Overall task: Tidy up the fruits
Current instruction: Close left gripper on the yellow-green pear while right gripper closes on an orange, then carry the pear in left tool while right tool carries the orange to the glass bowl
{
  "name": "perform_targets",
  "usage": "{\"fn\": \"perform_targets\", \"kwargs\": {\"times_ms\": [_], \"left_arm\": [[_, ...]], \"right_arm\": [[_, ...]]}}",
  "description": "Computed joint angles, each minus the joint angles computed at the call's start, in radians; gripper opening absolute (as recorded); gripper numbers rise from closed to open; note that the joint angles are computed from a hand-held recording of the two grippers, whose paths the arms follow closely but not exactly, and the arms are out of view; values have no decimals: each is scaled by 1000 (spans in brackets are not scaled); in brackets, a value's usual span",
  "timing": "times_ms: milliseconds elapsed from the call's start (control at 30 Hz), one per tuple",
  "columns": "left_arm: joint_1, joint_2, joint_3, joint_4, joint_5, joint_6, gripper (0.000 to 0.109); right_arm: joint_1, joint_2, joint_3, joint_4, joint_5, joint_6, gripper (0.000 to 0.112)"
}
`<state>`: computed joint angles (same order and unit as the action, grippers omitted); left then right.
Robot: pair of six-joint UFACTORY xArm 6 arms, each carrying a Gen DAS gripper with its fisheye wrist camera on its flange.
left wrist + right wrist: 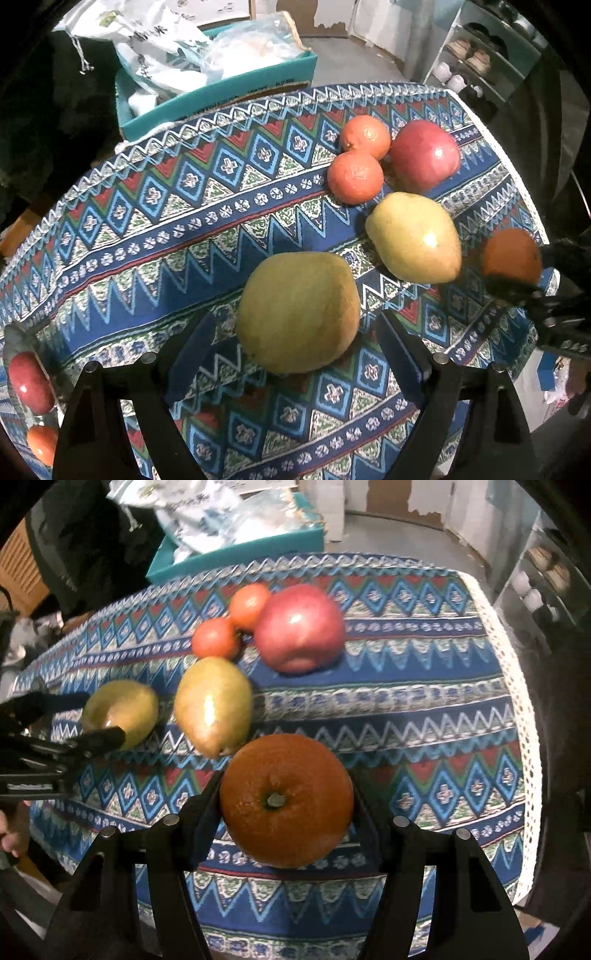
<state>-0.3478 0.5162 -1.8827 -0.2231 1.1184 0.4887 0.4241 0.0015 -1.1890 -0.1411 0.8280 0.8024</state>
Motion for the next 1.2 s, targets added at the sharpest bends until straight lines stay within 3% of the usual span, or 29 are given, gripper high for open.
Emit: {"fn": "perform_targets", "kwargs": {"times_ms": [333,367,433,567,733,1200], "left_arm": [[-10,88,-87,-12,59,-33,89],[-9,88,-87,-23,59,-33,88],[-6,91,-92,-32,62,-35,75],[-3,86,-81,-38,48,-34,74],[0,37,-2,-25,-6,-27,74],[36,-93,102,-90,-31,6,74]], "right_arm": [[-28,-6,1,-1,-15,3,64],[-28,-5,0,2,-16,0,64],[-27,5,-8,4,-16,-3,64],[-24,8,-13,2,-16,-4,64],[-17,11,-30,-21,-14,0,64],[8,6,-87,-100,1,25,64]]}}
